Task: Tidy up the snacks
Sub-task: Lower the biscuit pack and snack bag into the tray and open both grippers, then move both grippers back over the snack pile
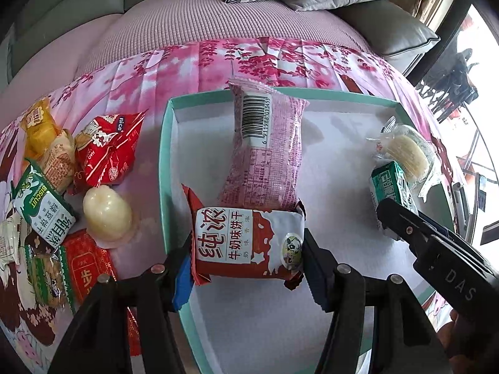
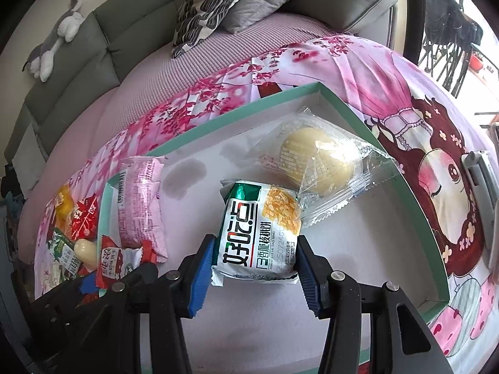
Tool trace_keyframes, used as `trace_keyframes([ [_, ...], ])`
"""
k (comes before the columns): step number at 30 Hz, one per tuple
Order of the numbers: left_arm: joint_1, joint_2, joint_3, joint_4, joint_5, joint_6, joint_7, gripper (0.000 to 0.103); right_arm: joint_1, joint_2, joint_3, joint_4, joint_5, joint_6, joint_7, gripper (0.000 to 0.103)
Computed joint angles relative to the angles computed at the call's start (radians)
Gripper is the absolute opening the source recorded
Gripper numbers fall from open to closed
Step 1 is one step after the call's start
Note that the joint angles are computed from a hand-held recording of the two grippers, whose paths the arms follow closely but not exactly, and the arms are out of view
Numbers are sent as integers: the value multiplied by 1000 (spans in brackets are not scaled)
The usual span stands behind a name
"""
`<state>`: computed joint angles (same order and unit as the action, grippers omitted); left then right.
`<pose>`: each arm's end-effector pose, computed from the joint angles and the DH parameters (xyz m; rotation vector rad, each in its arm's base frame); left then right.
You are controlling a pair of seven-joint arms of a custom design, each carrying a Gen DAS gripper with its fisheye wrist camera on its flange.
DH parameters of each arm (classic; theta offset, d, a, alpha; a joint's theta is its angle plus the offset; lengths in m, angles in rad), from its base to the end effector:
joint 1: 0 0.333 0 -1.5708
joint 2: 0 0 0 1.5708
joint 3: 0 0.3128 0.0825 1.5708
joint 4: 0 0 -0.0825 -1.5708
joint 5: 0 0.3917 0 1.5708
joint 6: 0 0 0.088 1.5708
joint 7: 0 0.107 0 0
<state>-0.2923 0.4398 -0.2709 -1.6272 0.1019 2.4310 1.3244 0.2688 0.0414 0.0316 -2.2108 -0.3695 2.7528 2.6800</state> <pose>0.6149 -0.3569 0.4079 -1.7246 2.4257 -0.5486 0.5482 0.1851 0.4057 -1.3476 2.2769 -0.3520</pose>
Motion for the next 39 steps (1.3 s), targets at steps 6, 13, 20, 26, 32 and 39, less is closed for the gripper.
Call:
trace_keyframes([
  [6, 13, -9, -9, -14, -25, 10, 10, 63, 0, -2, 0, -1, -4, -3, 4, 55],
  [13, 11, -26, -6, -33, -23, 18, 6, 64, 0, -5, 0, 0, -18, -8, 17, 55],
  [20, 17, -59, -9, -71, -33, 47, 11, 66, -6, -21, 5, -9, -52, -8, 43, 56],
  [26, 24, -87, -11, -97, -42, 66, 15, 72, -9, -23, 10, -14, -54, 6, 32, 57],
  [32, 24, -107, -3, -121, -39, 78, 1, 73, -6, -18, 14, 1, -62, -18, 20, 61],
  [39, 35, -136, 12, -153, -32, 86, -48, 73, -2, -26, 16, 6, -95, -31, 37, 65],
])
